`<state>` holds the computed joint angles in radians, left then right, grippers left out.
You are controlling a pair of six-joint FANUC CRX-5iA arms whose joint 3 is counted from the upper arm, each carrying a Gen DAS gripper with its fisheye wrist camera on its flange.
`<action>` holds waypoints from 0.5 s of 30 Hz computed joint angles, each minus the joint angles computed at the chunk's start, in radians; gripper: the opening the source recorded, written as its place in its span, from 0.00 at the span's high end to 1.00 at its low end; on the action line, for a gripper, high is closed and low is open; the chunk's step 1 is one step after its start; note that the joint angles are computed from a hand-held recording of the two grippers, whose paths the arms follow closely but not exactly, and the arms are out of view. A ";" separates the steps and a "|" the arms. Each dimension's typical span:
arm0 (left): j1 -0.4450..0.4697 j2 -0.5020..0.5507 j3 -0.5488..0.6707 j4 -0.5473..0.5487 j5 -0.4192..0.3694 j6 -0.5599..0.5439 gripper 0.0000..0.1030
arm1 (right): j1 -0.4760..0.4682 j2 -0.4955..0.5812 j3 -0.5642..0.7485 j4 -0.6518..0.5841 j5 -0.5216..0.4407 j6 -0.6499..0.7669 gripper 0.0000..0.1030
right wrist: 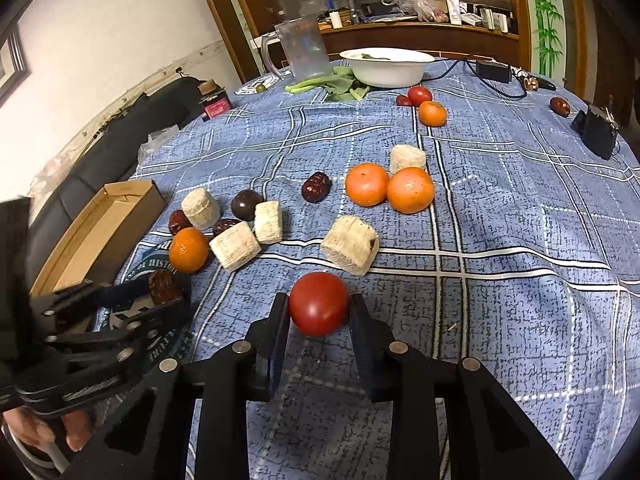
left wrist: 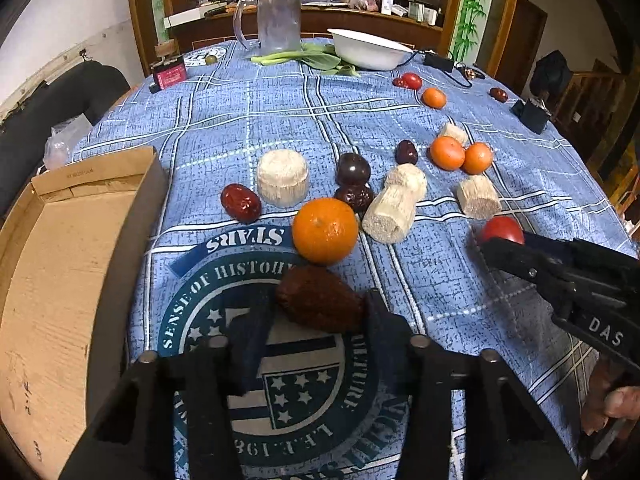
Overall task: Organize fruits
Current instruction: 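Grasp the red date with the left tool while the right tool grasps the red tomato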
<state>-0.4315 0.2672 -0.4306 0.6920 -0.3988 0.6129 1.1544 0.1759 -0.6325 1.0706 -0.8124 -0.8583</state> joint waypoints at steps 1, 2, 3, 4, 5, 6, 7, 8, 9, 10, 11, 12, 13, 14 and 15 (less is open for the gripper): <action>0.001 -0.001 -0.006 0.019 -0.002 -0.013 0.57 | 0.003 0.001 0.002 -0.003 -0.003 0.004 0.69; 0.006 -0.003 -0.010 0.038 -0.011 -0.021 0.57 | 0.006 0.002 0.004 -0.004 -0.007 0.004 0.69; 0.009 -0.005 -0.016 0.061 -0.016 -0.035 0.57 | 0.011 0.002 0.006 -0.005 -0.012 0.003 0.69; 0.012 -0.010 -0.025 0.088 -0.020 -0.053 0.57 | 0.014 0.002 0.007 -0.005 -0.015 0.001 0.69; 0.016 -0.018 -0.033 0.111 -0.026 -0.070 0.57 | 0.018 0.002 0.006 -0.005 -0.019 -0.003 0.69; 0.020 -0.025 -0.041 0.130 -0.031 -0.084 0.57 | 0.022 0.001 0.007 -0.005 -0.023 -0.007 0.69; 0.023 -0.031 -0.046 0.143 -0.035 -0.095 0.57 | 0.026 0.001 0.009 -0.006 -0.026 -0.008 0.69; 0.026 -0.040 -0.054 0.161 -0.041 -0.109 0.57 | 0.030 0.002 0.011 -0.007 -0.033 -0.009 0.69; 0.028 -0.049 -0.059 0.171 -0.046 -0.117 0.57 | 0.037 0.004 0.015 -0.008 -0.045 -0.013 0.69; 0.032 -0.056 -0.062 0.177 -0.054 -0.124 0.57 | 0.040 0.003 0.016 -0.006 -0.051 -0.020 0.69; 0.036 -0.064 -0.066 0.185 -0.066 -0.132 0.57 | 0.047 0.004 0.016 0.002 -0.063 -0.035 0.69; 0.038 -0.070 -0.071 0.194 -0.071 -0.138 0.57 | 0.051 0.005 0.018 0.007 -0.071 -0.043 0.69; 0.040 -0.075 -0.073 0.196 -0.076 -0.136 0.57 | 0.054 0.007 0.023 0.009 -0.075 -0.043 0.69; 0.042 -0.083 -0.076 0.195 -0.078 -0.135 0.57 | 0.055 0.010 0.027 0.008 -0.075 -0.040 0.69; 0.043 -0.091 -0.080 0.194 -0.076 -0.135 0.57 | 0.057 0.014 0.033 0.007 -0.077 -0.035 0.69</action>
